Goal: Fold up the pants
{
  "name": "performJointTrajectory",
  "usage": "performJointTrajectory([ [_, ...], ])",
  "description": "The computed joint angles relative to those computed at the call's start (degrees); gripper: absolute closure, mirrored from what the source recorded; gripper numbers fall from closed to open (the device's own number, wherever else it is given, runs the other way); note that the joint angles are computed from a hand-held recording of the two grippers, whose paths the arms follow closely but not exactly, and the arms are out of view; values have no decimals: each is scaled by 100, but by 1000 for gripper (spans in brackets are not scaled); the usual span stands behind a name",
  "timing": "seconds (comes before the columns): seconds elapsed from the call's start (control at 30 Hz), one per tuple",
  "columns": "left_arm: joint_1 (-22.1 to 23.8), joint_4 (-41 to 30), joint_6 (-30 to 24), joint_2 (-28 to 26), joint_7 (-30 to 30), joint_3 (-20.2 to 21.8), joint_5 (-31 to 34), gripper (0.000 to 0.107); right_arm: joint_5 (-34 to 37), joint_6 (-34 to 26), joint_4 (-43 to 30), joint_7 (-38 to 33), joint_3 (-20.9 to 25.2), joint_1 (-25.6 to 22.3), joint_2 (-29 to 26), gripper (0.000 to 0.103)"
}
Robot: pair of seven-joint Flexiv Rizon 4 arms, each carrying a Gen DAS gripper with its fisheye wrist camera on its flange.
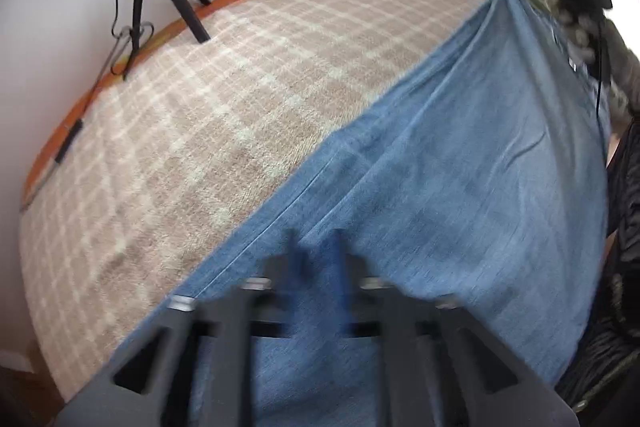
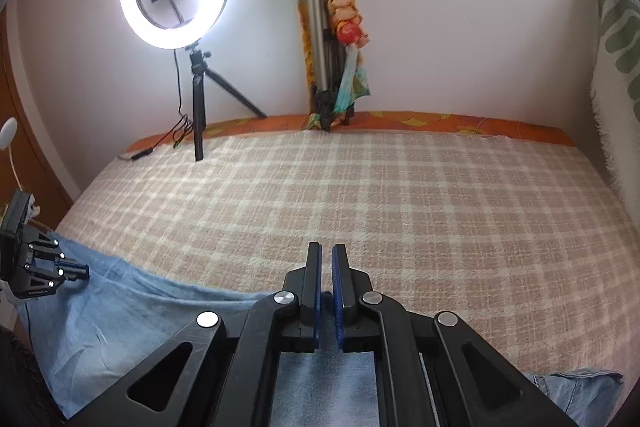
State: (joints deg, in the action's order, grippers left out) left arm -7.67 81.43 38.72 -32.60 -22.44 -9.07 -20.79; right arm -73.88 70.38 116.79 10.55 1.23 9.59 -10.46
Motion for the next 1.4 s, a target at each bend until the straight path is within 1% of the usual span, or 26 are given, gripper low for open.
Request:
performJointTrajectory([
  [0.03,-27,-55,-48,-26,-82,19,22,44,-13,-9,-3,39,-7,-2,2,103],
  [0.1,-52,-198,-215,-118,-56,-22,41,45,-34,-29,-23,46,-5,4,-6,103],
  [0.17,-103,-322,-384,-197,-20,-10,154,50,41,-181,-66,-84,25,54,-22,103],
  [0.23,-100,-177,-297,-152,294,-71,179,71,102,-176,-74,-117,28,64,-49,103],
  [0.3,-82,-83,-306,-96,425,-107,89,81,128,-126,-64,-113,14,61,-69,103],
  [0.33,-80,-24,-261,-64,459,-107,52,89,152,-118,-63,-147,11,64,-79,103],
  [0.43,-108,349,284,102,515,-106,-78,101,244,-22,-66,-210,-7,60,-122,103],
  [0.57,-69,905,1069,396,800,-216,-323,103,589,-65,-87,-538,8,126,-202,103],
  [0.63,-25,1035,1356,496,969,-288,-481,103,591,-89,-79,-506,-28,173,-198,103],
  [0.7,-42,860,1227,470,873,-241,-464,103,490,-75,-74,-386,-69,191,-168,103],
  [0.73,-73,822,1344,435,900,-237,-433,103,434,-95,-82,-363,-81,194,-154,103],
  [0.77,-114,741,1361,392,901,-198,-322,106,362,-119,-89,-294,-93,195,-145,103],
  [0.8,-182,724,1645,328,845,-154,-238,107,340,-113,-99,-268,-94,181,-148,103],
  [0.83,-248,579,1699,224,670,-76,-114,107,364,-159,-119,-288,-91,175,-170,103],
  [0.93,-255,33,1264,-100,133,10,13,107,531,-152,-181,-403,-101,143,-297,103],
  [1.0,-197,-235,664,-184,-64,21,81,106,768,-265,-245,-712,-80,176,-406,103],
  [1.03,-159,-239,608,-177,-96,-2,54,104,937,-240,-252,-909,-61,176,-451,103],
  [1.07,-129,-266,469,-157,-127,3,69,104,1140,11,-223,-1062,-46,123,-493,103],
  [1.1,-95,-274,363,-133,-125,-1,71,98,1431,233,-190,-1248,-16,77,-525,101],
  [1.13,-60,-244,346,-103,-102,-9,55,86,1696,328,-157,-1433,4,77,-526,97],
  [1.17,-21,-235,284,-74,-90,-6,41,81,1865,208,-150,-1595,5,141,-492,88],
  [1.2,31,-263,159,-57,-96,4,18,77,1958,76,-161,-1739,-7,219,-456,80],
  [1.23,67,-262,102,-36,-92,9,-5,77,1978,-122,-198,-1897,-10,316,-405,64],
  [1.27,120,-257,50,-9,-82,17,-42,77,1848,-176,-226,-1955,-41,402,-359,58],
  [1.33,205,-227,23,34,-83,32,-124,73,1663,232,-314,-2259,-30,437,-374,57],
  [1.4,283,-238,-26,44,-111,69,-171,69,1970,547,-540,-2933,115,489,-531,57],
])
